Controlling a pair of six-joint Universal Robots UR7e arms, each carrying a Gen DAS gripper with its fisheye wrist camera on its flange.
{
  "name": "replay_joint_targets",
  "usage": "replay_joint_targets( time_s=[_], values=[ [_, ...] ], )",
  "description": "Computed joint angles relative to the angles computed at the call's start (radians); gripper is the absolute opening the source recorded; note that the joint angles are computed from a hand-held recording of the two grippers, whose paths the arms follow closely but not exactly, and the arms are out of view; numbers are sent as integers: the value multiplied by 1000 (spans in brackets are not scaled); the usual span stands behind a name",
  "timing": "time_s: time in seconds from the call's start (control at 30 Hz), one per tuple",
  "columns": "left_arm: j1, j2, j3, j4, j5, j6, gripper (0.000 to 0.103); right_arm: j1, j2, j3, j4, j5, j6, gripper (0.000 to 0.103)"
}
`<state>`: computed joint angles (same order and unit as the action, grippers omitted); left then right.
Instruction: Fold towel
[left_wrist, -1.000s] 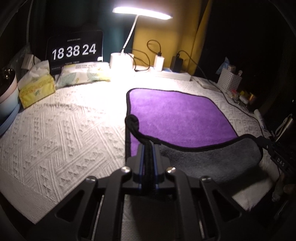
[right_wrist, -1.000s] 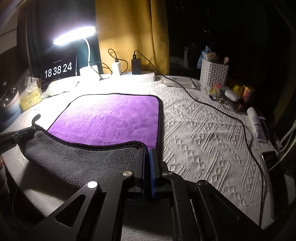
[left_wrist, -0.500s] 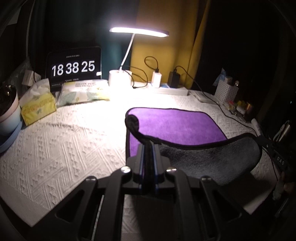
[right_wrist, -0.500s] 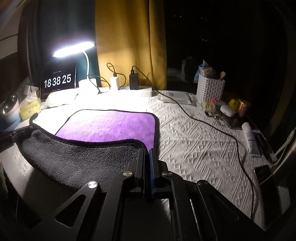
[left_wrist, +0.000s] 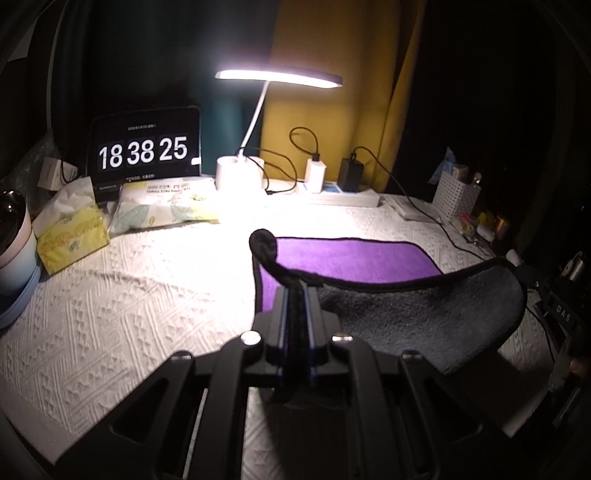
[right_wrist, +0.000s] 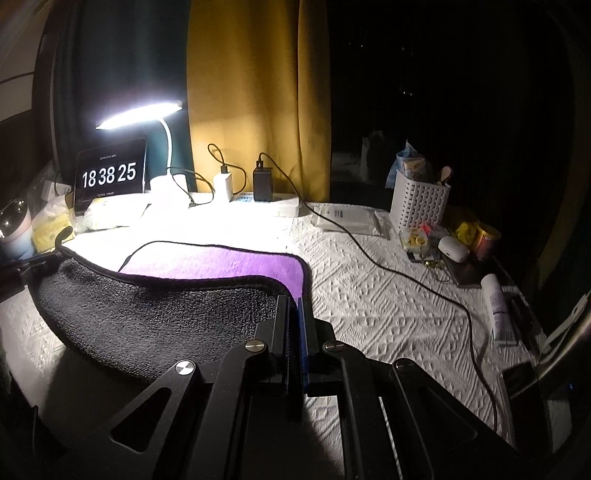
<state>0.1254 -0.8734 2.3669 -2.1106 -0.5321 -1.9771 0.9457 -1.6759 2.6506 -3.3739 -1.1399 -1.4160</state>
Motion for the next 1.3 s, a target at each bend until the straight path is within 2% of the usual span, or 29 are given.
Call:
replay_joint_targets(
  time_s=[0.7,1.3],
  values=[
    [129,-11,16,-134,124,152,9,143,209,-112,-153,-81,92,5],
    [267,35,27,-447,215,413,9,234,374,-220,-214,-170,137,5]
  ],
)
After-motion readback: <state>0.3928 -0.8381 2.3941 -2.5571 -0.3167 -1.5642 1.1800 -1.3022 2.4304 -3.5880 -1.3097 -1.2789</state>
